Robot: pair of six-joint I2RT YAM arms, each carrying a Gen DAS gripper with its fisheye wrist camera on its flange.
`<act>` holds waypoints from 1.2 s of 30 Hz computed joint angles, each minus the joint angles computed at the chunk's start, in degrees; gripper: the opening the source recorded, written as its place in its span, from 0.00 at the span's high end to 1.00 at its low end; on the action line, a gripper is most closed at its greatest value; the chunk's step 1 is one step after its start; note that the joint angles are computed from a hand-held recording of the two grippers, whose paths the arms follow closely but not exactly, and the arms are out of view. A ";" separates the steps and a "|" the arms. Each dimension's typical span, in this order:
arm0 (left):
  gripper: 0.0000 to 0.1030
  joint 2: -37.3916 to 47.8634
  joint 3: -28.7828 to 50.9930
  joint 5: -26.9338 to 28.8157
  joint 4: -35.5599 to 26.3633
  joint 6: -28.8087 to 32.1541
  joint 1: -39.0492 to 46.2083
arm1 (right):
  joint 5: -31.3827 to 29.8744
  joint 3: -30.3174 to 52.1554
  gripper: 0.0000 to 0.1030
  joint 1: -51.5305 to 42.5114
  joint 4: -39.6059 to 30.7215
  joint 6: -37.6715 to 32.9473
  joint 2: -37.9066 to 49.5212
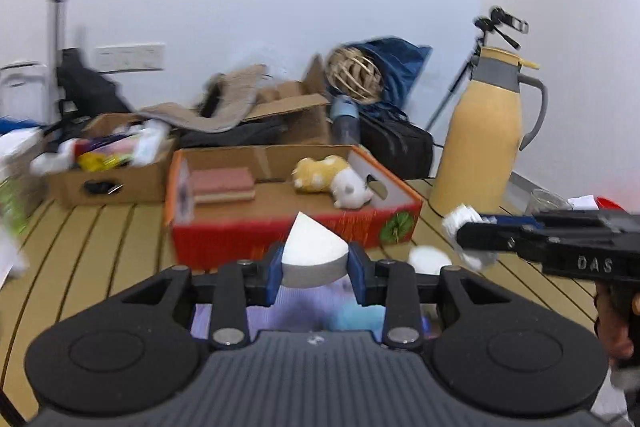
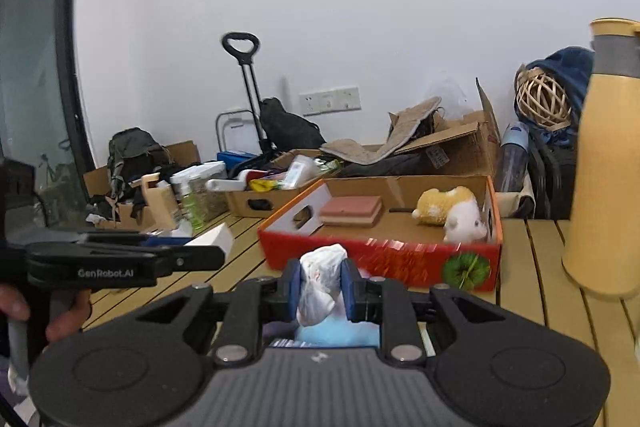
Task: Organize soft objects
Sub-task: 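Carry the sponge wedge and sock into the red box with both tools and release, then move both tools back over the remaining soft items on the table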
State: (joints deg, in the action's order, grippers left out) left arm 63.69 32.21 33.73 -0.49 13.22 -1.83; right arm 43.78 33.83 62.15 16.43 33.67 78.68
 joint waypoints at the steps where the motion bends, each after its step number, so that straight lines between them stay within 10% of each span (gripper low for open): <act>1: 0.67 6.69 4.83 -2.68 1.90 -0.67 -2.40 | -3.85 1.50 0.80 -4.64 -0.07 -2.59 0.29; 6: 0.66 31.82 29.50 -10.84 -2.51 -1.34 -6.52 | -25.58 19.69 0.79 -25.78 -6.33 -10.27 13.01; 13: 0.63 56.71 60.25 -17.05 -16.80 0.96 -7.41 | -36.12 59.09 0.79 -38.15 -24.75 -13.23 43.84; 16: 0.31 61.64 66.34 -19.09 -19.15 0.11 -7.44 | -38.21 72.60 0.78 -39.69 -30.51 -12.06 53.86; 20: 0.23 64.24 68.62 -18.10 -18.35 -1.53 -7.00 | -38.37 84.70 0.56 -39.91 -33.79 -11.54 63.01; 30: 0.23 58.87 64.18 -16.67 -18.60 -2.85 -5.71 | -36.34 69.26 0.49 -40.03 -26.78 -9.39 52.15; 36: 0.23 41.55 47.38 -11.02 -16.07 -2.13 -2.45 | -34.37 50.64 0.49 -37.73 -25.54 -7.15 33.72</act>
